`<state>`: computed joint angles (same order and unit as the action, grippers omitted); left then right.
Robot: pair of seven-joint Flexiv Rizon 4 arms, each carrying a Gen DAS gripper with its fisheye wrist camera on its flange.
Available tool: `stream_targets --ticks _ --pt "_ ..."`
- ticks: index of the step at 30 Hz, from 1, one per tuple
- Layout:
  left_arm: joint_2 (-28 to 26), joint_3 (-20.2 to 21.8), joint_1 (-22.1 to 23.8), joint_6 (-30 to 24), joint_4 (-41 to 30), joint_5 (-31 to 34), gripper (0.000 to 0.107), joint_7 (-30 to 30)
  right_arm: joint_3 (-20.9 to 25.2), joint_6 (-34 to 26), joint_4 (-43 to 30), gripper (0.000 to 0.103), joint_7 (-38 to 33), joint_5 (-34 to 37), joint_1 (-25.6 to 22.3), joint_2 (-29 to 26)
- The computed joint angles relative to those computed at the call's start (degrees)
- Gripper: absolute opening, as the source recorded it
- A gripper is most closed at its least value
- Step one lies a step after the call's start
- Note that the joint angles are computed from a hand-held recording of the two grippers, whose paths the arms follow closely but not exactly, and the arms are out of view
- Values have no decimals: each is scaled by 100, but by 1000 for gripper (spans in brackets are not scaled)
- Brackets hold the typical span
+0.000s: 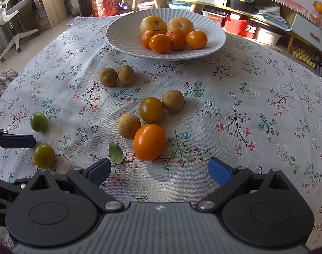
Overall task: Organize fruits
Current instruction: 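Grasp a green tomato with the left gripper while the right gripper grasps an orange tomato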
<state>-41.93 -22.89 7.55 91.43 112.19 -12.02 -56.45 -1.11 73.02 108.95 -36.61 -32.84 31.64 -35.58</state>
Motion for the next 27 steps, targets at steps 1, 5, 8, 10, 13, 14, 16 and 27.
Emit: stream_targets --ticks 1,5,8,10,13,14,16,27 --pt "-1 -14 9 -2 -1 -3 57 -3 -17 3 1 97 10 -13 15 0" --pt "-3 -55 28 -6 4 -9 51 -19 -57 -2 -34 94 25 -50 38 -22" --pt "-5 -69 8 5 -3 -24 44 -57 -104 11 -52 92 55 -109 73 -37" --pt "-9 -23 -52 30 -19 -27 41 -103 -149 33 -58 89 80 -166 102 -51" --pt "-18 54 -149 74 -43 -22 36 -186 -210 50 -77 87 104 -260 143 -79" --pt "-19 60 -161 83 -45 -20 34 -212 -225 57 -76 87 115 -285 152 -82" --pt "-21 85 -188 94 -52 -7 31 -256 -262 69 -72 85 144 -343 177 -85" --pt "-34 188 -279 182 -82 102 20 -411 -462 165 -94 68 386 -627 277 -127"
